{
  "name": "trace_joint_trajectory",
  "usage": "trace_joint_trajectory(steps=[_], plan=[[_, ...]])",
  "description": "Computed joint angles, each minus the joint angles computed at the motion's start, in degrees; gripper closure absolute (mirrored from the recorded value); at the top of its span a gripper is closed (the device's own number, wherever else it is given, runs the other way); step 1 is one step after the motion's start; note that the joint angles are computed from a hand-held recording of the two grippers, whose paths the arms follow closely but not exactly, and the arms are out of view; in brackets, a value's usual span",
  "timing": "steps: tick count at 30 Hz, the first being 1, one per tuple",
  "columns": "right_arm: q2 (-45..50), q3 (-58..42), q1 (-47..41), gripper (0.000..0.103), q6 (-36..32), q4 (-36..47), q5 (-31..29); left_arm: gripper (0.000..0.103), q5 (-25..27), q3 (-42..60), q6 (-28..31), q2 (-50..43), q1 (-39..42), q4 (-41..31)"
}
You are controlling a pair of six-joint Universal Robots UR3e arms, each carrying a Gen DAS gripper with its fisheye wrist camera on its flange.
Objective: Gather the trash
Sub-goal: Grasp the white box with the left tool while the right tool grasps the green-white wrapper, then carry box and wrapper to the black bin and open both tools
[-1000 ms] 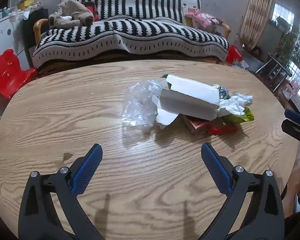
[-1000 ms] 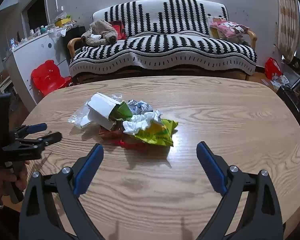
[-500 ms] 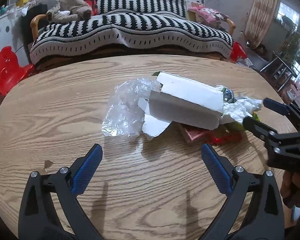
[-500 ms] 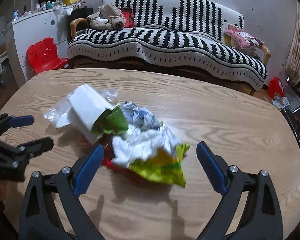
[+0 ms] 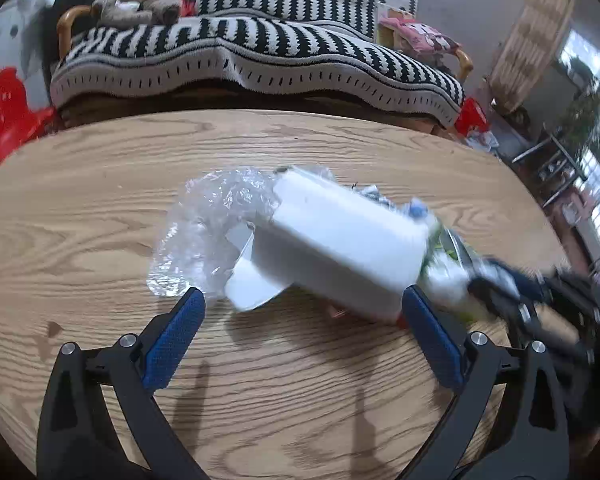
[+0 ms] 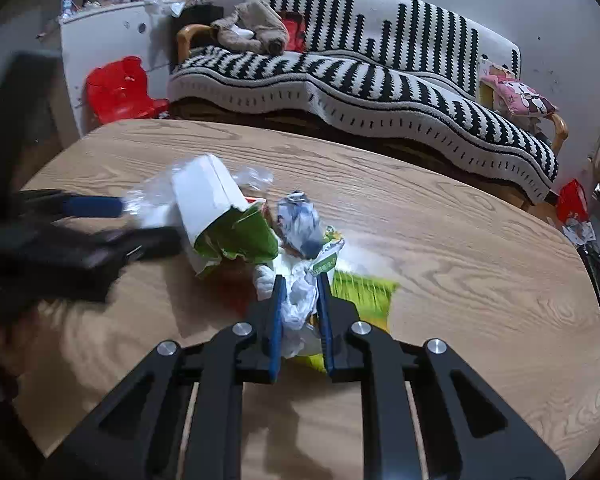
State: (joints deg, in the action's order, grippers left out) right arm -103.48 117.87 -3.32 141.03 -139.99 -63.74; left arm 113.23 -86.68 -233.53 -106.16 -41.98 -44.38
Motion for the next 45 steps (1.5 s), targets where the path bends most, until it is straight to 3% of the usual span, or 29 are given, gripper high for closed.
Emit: trace_joint_trajectory(steps=[7, 11, 16, 21, 26, 28, 32, 35, 36, 42, 44, 45], plan=[[-18.81, 4.48, -11.88, 0.088, -13.75, 25.09, 6.93, 0.007, -6.83, 2.84, -7.82, -2.8, 2.19, 3.3], [-31.07, 5.14, -22.91, 0.088, -26.13, 44.01, 10.92, 0.007, -9.17, 10.79, -9.69, -7.67, 1.26, -3.99], [-40.12, -2.35, -43.32, 0.088, -48.78, 76.69, 16.19, 0.007, -4.6, 23.21, -9.31, -12.98, -3.24, -17.46], [-33.91, -12.31, -53.61, 0.088, -58.43, 95.84, 17.0, 0.007, -0.28, 22.8, -6.45, -10.87, -6.07, -21.41], [-31.68, -9.92, -49.49, 0.088, -48.85, 86.1, 14.82, 0.008, -2.39, 18.54, -6.2, -9.28, -4.85, -21.52], [-32.93, -8.62, -50.11, 0.088, -48.64, 85.38, 14.55, 0.009, -2.75, 18.93, -4.87, -10.33, -4.8, -22.44], [-32.54, -10.99, -54.02, 0.088, -51.2, 89.9, 15.07, 0.034, -3.95, 16.73, -3.55, -10.39, -4.51, -20.25], [-29.81, -11.25, -51.24, 0.088, -46.21, 84.99, 13.33, 0.066, -3.71, 16.11, -3.14, -9.75, -4.78, -19.99], [-29.61, -9.94, -49.08, 0.088, -43.63, 80.89, 11.17, 0.07, -3.74, 15.67, -3.57, -9.25, -4.92, -20.07], [-34.23, 2.31, -44.12, 0.087, -39.89, 64.14, 3.19, 0.074, -2.61, 15.21, -3.04, -7.27, -6.39, -20.6], [-34.8, 4.38, -44.65, 0.085, -40.23, 61.92, 2.53, 0.074, -1.8, 14.77, -3.01, -6.37, -6.82, -20.49], [-34.28, 4.75, -44.92, 0.076, -40.53, 61.69, 2.4, 0.074, -1.12, 15.01, -3.21, -6.15, -7.27, -20.94]])
